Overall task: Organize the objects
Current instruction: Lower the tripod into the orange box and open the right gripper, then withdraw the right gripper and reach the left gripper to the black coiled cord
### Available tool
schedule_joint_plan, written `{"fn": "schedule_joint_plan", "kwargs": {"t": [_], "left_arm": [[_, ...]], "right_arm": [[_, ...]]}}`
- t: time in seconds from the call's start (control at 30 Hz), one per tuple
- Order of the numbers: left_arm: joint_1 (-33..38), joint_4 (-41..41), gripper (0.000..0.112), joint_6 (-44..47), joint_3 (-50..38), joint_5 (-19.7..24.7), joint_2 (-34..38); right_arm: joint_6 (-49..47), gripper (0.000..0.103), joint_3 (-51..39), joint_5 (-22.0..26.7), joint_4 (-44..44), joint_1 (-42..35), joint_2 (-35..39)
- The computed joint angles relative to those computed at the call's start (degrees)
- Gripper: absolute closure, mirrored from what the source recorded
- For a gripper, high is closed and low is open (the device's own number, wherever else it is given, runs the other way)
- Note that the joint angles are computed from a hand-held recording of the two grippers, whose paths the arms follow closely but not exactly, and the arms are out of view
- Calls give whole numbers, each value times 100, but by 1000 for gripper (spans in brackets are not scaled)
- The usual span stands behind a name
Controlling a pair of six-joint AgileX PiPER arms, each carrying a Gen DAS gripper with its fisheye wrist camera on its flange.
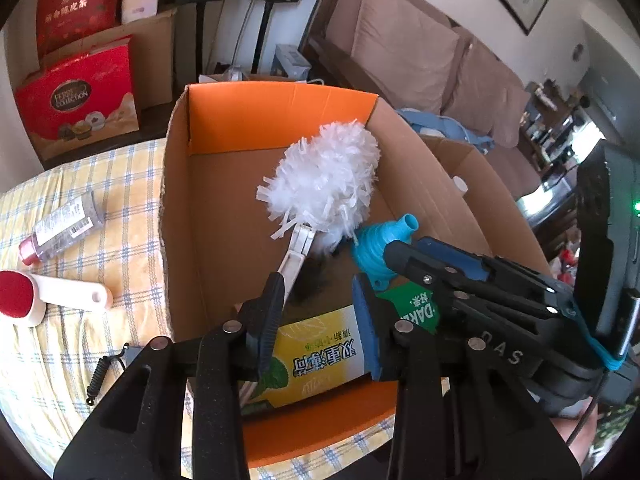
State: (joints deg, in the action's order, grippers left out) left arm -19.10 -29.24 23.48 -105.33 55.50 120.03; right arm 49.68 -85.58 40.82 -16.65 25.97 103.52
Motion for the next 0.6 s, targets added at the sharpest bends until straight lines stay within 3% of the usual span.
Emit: {"fn": "schedule_joint_plan", "kwargs": {"t": [0.27,0.43,0.53,0.6], "left_arm": [[160,56,67,81,212,-165,-279],[420,-85,42,205,414,-301,-491],[585,-119,36,305,462,-314,-588],[671,-70,29,357,541,-390,-671]], "right_arm": [[235,62,-18,60,-258,164,-176],[415,47,-245,293,-563,352,-150],[625,36,-377,484,-852,498,-109],[658,34,-407,533,-888,532,-101]]}}
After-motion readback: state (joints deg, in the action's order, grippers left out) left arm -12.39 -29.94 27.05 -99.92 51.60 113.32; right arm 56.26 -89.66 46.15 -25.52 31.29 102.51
